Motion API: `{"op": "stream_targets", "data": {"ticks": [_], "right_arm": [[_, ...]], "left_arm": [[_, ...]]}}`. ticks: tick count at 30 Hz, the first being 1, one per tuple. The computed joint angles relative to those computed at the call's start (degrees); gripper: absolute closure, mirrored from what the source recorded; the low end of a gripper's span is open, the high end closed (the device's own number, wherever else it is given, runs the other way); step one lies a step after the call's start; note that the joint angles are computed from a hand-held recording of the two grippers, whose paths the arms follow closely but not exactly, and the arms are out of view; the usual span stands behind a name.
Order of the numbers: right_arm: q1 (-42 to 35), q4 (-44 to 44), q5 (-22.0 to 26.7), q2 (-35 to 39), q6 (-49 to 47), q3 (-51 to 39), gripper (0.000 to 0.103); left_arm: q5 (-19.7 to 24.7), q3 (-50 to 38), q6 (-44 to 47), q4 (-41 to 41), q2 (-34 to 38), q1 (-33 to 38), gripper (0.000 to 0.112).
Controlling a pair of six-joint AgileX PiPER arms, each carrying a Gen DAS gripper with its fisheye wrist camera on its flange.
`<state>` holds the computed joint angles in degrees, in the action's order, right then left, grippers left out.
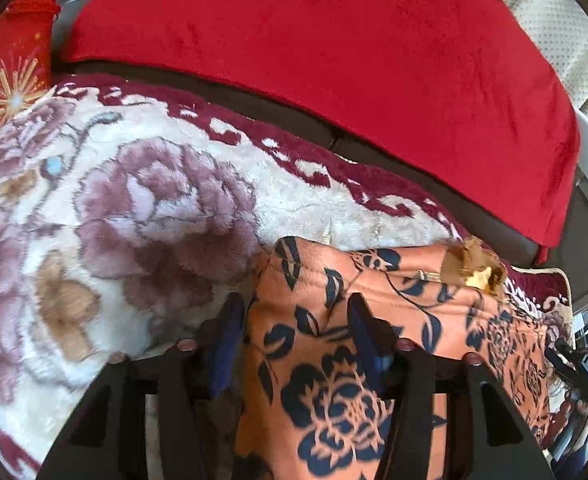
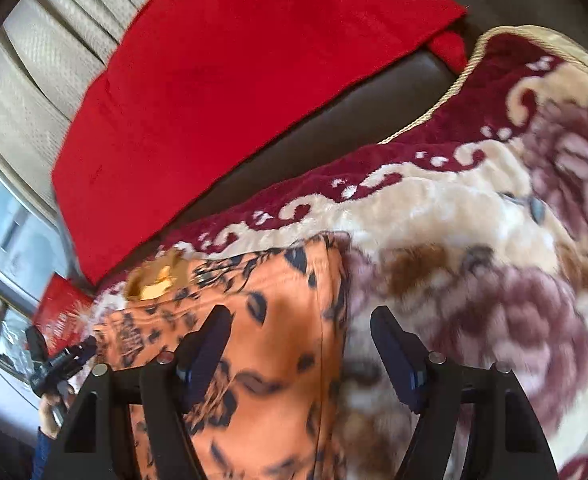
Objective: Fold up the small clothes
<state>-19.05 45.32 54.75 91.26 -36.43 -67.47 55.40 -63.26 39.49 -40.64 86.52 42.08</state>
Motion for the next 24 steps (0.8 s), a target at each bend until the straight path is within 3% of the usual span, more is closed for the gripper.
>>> {"op": "stream_targets", "data": {"ticks": [1, 2, 3, 6, 10, 14, 16, 17, 19, 21, 24], "right_arm": [[1.84, -1.17, -0.89, 1.81, 0.88, -1.54, 0.034], [3.00, -2.88, -1.05, 3.43, 1.29, -2.99, 0.049], [5.22, -6.05, -1.81, 5.01, 3.29, -4.62, 0.073], [10.06, -12.56, -4.00, 6.38, 6.71, -6.92, 0.095], [12.43, -16.16, -9.22, 2.00, 9.49, -6.36, 0.096], [14.38, -21.78, -11.03, 8.72, 15.64, -10.30, 0.096], [12.51, -16.97, -8.66, 12.99, 14.91, -11.49, 0.093], [11.40, -13.98, -9.55, 12.12, 13.61, -9.89, 0.092], [10.28, -13.10, -9.76, 9.29, 13.96, -7.99, 0.079], [10.36, -18.01, -9.87, 5.78, 17.81, -6.97, 0.045], [8.63, -13.67, -8.48, -2.67, 15.10, -3.46, 0.043]], "left_arm": [[-0.53, -0.75, -0.63, 1.16, 0.89, -1.06, 0.094], [-0.97, -1.08, -1.48, 2.61, 1.41, -1.90, 0.104], [-0.97, -1.09, -1.07, 2.23, 1.54, -1.92, 0.104], [-2.56, 0.17, 1.44, 0.09, -2.20, -0.68, 0.106], [-3.39, -1.49, 2.18, -1.48, -1.76, -0.10, 0.106], [-8.77, -2.01, -4.38, 6.67, 5.35, -5.52, 0.103], [-9.07, -0.58, -3.44, 4.90, 3.84, -4.41, 0.101], [-7.68, -0.48, -3.51, 4.29, 2.42, -3.52, 0.093], [-5.34, 0.11, -3.20, 3.40, -1.85, -1.29, 0.074], [-3.06, 1.55, -0.38, 0.63, -7.17, 2.17, 0.064], [4.19, 3.86, 4.81, -4.31, -16.20, 9.38, 0.052]]}}
